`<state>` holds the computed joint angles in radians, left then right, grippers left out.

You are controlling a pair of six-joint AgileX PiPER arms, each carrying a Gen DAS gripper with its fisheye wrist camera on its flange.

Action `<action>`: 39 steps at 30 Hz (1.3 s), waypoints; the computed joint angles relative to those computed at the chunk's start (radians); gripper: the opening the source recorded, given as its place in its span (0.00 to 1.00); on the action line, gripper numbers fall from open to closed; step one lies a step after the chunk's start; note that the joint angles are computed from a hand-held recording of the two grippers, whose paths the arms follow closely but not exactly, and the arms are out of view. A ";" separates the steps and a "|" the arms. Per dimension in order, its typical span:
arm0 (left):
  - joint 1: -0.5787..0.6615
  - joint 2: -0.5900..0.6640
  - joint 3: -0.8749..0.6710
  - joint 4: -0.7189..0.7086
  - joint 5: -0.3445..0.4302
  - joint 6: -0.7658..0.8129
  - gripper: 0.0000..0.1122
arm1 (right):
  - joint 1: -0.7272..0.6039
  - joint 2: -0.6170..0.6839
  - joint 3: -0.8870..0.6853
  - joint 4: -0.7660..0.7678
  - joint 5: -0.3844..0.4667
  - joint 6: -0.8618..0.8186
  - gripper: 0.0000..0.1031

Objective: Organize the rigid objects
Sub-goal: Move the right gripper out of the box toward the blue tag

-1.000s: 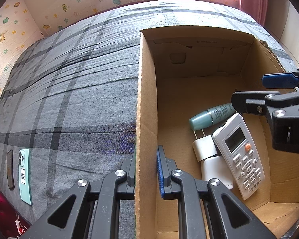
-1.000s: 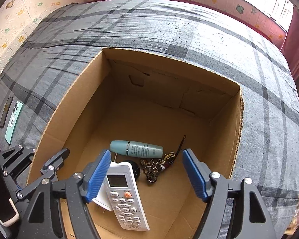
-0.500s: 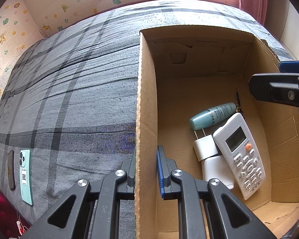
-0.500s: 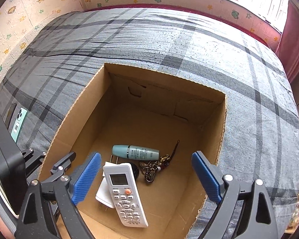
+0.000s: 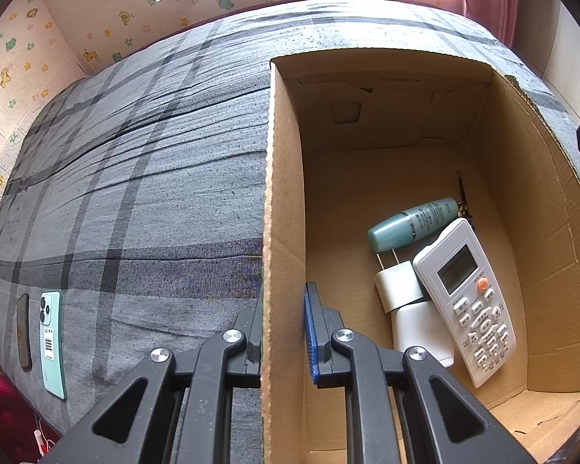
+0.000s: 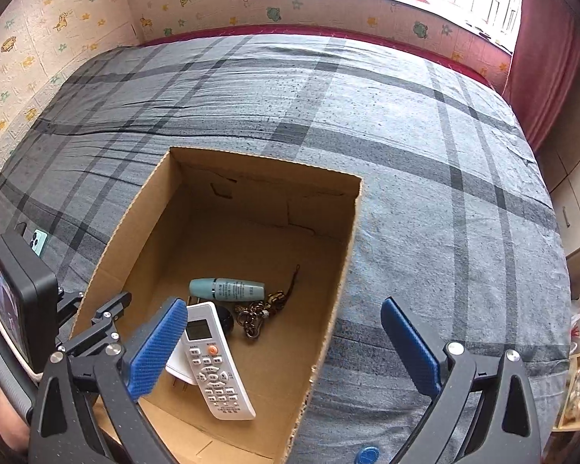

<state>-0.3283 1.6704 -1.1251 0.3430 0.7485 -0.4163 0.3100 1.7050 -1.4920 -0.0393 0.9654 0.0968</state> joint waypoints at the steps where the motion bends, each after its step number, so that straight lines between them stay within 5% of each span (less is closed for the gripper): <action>1: 0.001 0.000 0.000 0.000 0.001 0.001 0.14 | -0.008 -0.011 0.008 -0.003 -0.001 0.002 0.99; 24: 0.004 0.001 0.003 -0.004 -0.006 0.006 0.14 | -0.184 -0.237 0.235 0.005 -0.003 -0.047 0.99; 39: 0.000 0.001 0.000 0.003 0.000 -0.001 0.14 | -0.301 -0.318 0.542 0.042 -0.110 -0.111 0.99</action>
<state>-0.3282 1.6713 -1.1250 0.3464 0.7483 -0.4174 0.0089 1.3868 -0.9496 0.0026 0.8554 -0.0139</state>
